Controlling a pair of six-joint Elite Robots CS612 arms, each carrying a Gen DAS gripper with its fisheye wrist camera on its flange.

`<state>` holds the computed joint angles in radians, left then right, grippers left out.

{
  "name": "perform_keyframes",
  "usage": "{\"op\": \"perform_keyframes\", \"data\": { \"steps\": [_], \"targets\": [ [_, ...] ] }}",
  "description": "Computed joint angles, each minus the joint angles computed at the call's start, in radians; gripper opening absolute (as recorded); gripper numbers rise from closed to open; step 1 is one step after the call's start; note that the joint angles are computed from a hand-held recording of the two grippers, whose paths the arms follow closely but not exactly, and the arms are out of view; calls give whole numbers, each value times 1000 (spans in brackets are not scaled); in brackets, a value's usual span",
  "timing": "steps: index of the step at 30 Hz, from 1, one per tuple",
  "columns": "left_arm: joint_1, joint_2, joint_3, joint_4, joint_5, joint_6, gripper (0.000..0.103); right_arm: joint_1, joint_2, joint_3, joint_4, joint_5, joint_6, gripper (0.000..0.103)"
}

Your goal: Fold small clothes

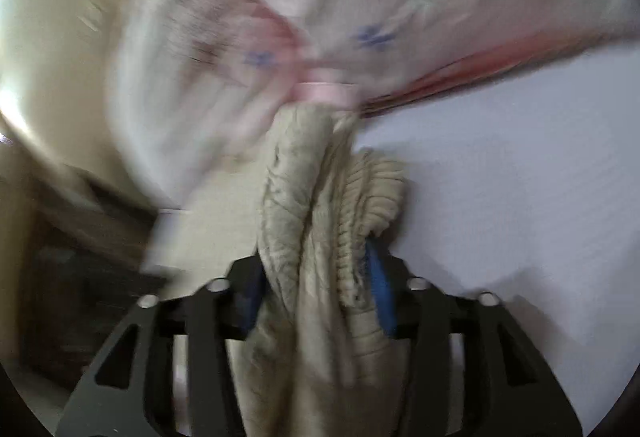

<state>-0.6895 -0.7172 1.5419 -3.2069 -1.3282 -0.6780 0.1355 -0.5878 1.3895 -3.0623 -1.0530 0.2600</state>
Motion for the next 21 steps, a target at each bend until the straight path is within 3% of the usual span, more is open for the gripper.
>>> {"op": "perform_keyframes", "data": {
  "steps": [2, 4, 6, 8, 9, 10, 12, 13, 15, 19, 20, 21],
  "targets": [
    [-8, -23, 41, -32, 55, 11, 71, -1, -15, 43, -132, -59, 81, 56],
    [-18, -43, 77, -57, 86, 22, 82, -23, -21, 65, -195, 51, 118, 56],
    [-33, -64, 116, -44, 125, 34, 88, -24, -28, 75, -163, 135, 74, 55],
    [-48, -73, 139, -25, 158, 35, 91, -4, -36, 75, -76, 133, 4, 53],
    [-55, -77, 151, -20, 163, 32, 92, 12, -39, 68, 0, 104, -44, 43],
    [-60, -80, 159, -15, 162, 26, 92, 21, -41, 67, 34, 66, -67, 17],
    [-67, -80, 170, -9, 139, 15, 93, 18, -24, 55, 17, 53, 5, 15],
    [-70, -81, 174, -4, 131, 10, 94, 6, -16, 51, 0, 76, 85, 14],
    [-80, -80, 181, 7, 129, 11, 95, 1, -14, 49, -11, 55, 159, 13],
    [-92, -79, 179, 50, 129, 4, 101, 20, -48, 90, -27, -52, 162, 17],
    [-96, -80, 173, 86, 137, 2, 101, 25, -62, 107, -43, -86, 163, 21],
    [-101, -81, 167, 127, 154, -2, 102, 30, -76, 131, -68, -128, 163, 36]
  ]
}}
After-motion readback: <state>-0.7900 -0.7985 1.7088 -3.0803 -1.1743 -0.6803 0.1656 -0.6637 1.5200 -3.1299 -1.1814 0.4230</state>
